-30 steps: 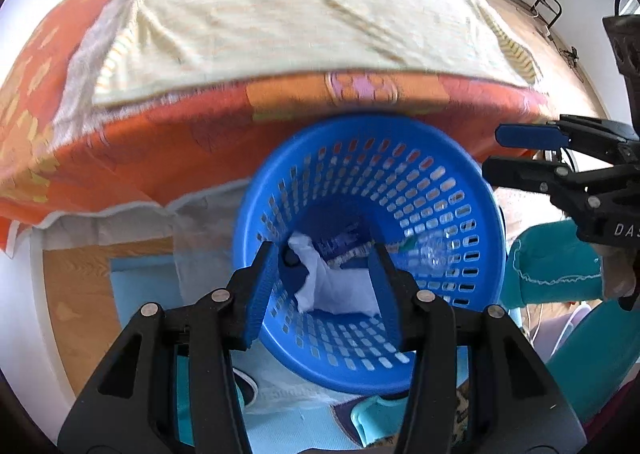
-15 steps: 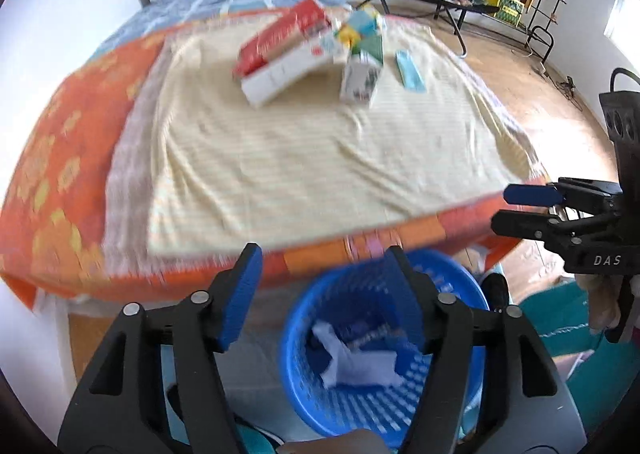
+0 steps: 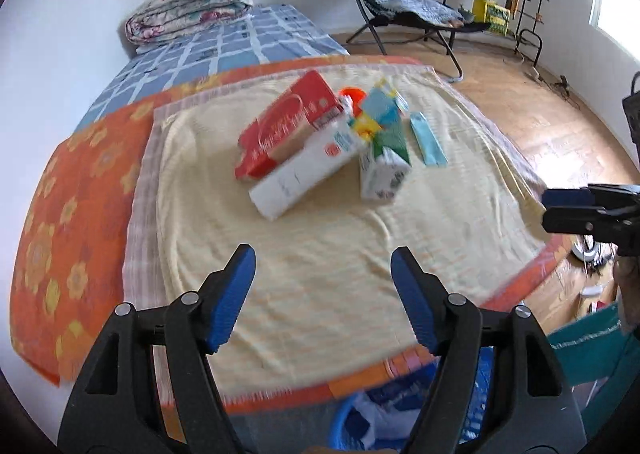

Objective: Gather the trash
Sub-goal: 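Move both grippers back over the bed toward the remaining items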

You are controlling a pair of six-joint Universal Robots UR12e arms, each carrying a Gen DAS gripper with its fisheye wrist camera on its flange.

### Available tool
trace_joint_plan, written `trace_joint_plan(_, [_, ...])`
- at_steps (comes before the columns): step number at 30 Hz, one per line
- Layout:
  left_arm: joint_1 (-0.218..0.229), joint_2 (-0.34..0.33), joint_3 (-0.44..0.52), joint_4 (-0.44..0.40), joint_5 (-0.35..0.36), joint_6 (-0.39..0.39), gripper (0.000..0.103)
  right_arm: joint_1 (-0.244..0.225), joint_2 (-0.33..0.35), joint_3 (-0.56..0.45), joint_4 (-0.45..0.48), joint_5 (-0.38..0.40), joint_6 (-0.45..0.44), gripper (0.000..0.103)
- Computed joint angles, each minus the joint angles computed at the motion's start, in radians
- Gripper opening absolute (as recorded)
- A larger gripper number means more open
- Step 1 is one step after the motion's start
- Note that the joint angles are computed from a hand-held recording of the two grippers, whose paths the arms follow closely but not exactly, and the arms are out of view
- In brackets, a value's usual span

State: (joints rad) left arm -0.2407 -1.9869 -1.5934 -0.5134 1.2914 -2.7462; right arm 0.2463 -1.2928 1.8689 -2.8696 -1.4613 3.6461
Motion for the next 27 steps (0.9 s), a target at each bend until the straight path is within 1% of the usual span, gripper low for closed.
trace_joint_plan(2, [-0.002,-0.021,0.020,0.020,0.005,0.011,0.072,-0.004,0.010,-0.019,0.006,0.004,-0.004,0.059])
trace_joint_plan(5, [-0.007,-0.053,0.048,0.050,0.015,0.053,0.072,-0.012,0.030,-0.050,0.014,0.019,-0.006,0.059])
trace_joint_plan(8, [-0.012,-0.090,0.094,0.017,0.011,0.081,0.072,-0.020,0.052,-0.080,0.026,0.044,0.004,0.059])
trace_joint_plan(14, [-0.032,-0.152,0.160,0.001,0.040,0.145,0.072,-0.035,0.092,-0.124,0.053,0.085,0.026,0.059])
trace_joint_plan(20, [-0.057,-0.201,0.207,0.008,0.095,0.200,0.072,-0.059,0.115,-0.137,0.054,0.127,0.099,0.059])
trace_joint_plan(22, [-0.065,-0.216,0.217,0.022,0.125,0.214,0.072,-0.064,0.122,-0.141,0.051,0.139,0.119,0.059])
trace_joint_plan(25, [-0.072,-0.234,0.232,0.027,0.160,0.209,0.072,-0.066,0.137,-0.157,0.053,0.147,0.123,0.059])
trace_joint_plan(27, [-0.074,-0.243,0.240,0.030,0.170,0.201,0.072,-0.067,0.146,-0.170,0.057,0.156,0.123,0.059])
